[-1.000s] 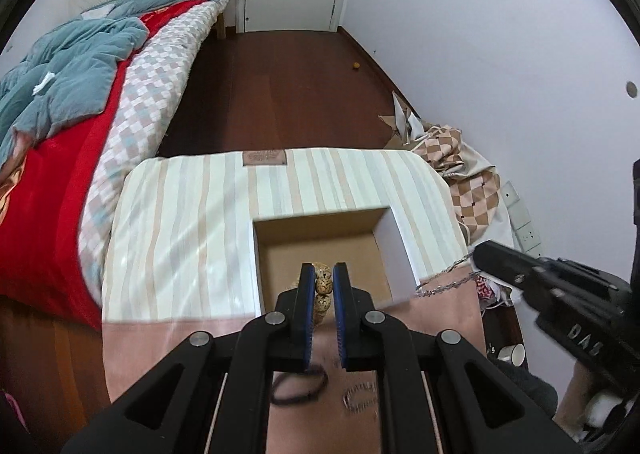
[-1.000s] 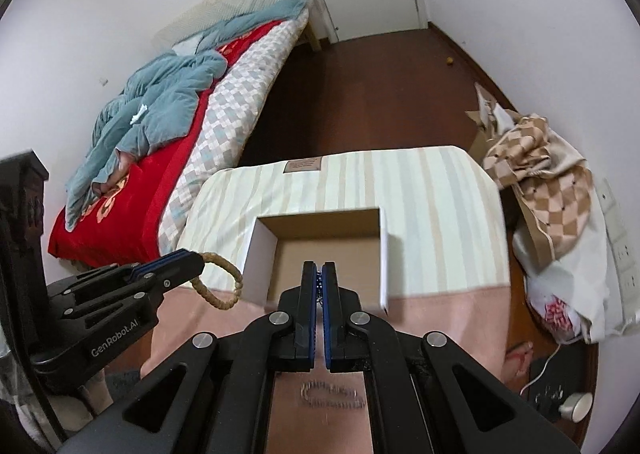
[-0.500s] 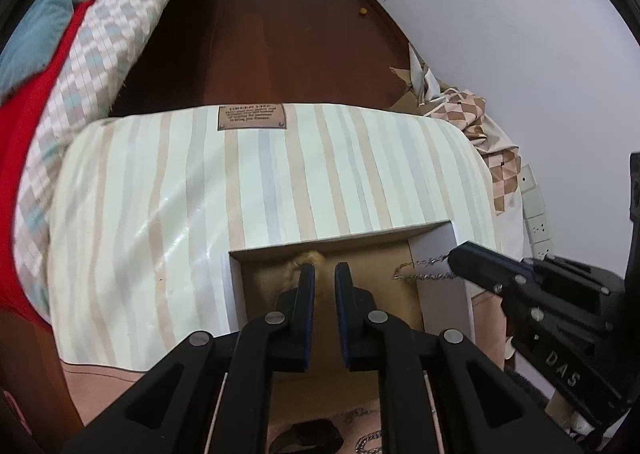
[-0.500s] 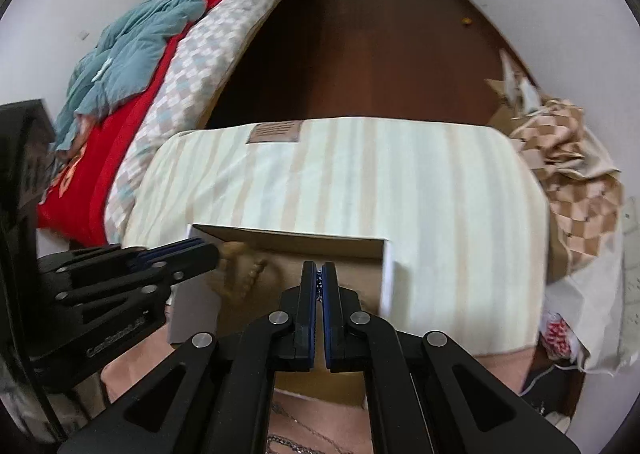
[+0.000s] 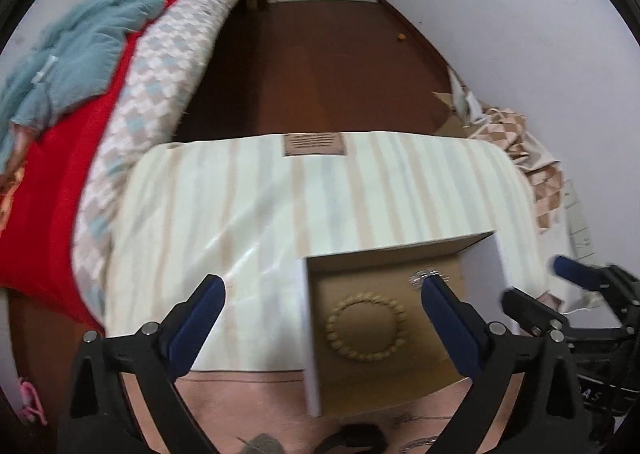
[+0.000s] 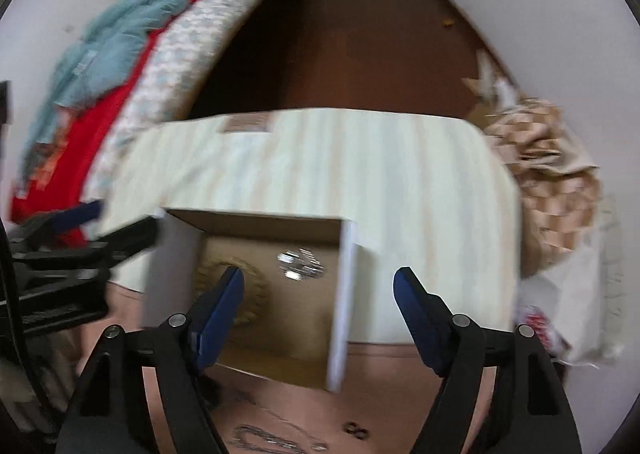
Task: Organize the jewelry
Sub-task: 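Drop the bead bracelet into the box with the left tool while the right drops a charm, then pull both tools back from the box toward the table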
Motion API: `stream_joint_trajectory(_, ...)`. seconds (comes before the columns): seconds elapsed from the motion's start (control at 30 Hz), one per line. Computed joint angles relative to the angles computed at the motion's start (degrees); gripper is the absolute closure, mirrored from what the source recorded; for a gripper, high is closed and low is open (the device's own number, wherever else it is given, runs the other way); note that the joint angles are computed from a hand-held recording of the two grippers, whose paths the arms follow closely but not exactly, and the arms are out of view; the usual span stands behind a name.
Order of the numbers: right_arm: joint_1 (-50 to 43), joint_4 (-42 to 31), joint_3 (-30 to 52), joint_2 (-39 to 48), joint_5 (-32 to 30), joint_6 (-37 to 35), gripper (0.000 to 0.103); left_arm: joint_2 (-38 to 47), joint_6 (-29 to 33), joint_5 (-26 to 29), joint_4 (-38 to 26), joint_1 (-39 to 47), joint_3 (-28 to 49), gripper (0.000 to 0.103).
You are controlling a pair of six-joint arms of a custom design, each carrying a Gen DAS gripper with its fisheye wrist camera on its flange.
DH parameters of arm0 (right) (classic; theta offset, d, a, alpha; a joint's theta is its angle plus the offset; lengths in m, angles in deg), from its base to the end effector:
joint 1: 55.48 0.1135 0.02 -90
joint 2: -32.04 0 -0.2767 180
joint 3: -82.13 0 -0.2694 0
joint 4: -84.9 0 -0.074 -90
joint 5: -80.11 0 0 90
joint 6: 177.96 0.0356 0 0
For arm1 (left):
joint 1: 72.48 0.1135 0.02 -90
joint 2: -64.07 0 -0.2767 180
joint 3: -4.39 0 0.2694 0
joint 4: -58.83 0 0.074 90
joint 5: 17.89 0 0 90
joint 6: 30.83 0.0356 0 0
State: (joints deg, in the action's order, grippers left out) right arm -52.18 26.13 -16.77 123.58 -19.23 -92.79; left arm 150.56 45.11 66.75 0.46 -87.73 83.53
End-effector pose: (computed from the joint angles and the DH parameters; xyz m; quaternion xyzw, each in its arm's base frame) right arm 0.3302 0.0248 0.2393 -0.0841 0.9768 0.0777 0.1809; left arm 0.3050 -0.0797 0.2555 0.0003 0.9766 -0.0089 0.2148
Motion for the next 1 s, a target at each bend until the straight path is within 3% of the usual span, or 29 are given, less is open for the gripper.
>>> stream_joint_trajectory(0.03,0.47,0.54,-1.50,-1.04,2.04,0.33,0.007,-0.99,-0.11,-1.35,0.33,-0.43,-1.12,0.002)
stream_joint_trajectory(0.07,0.96,1.19,-3.23,-2.15,4.15,0.90,0.001,-2.35,-0.41,-2.92,0.79,-1.07,-2.67,0.002)
stream_joint_trajectory(0.23,2.36,4.21,-10.21,-5.46,8.65,2.77,0.001,-6.81,-2.27,-7.52,1.60,-3.96,-8.63,0.001)
stream_joint_trajectory(0.47,4.24,5.90,-15.55,-10.65,10.77,5.09,0.001,-12.16,-5.43,-9.58,0.06,-5.48,-13.11,0.001)
stream_joint_trajectory(1.0,9.22,-4.97,-16.38,-29.81,14.29,9.95,0.001,-29.01,-13.16,-16.74,-12.30,-13.64,-13.48,0.001)
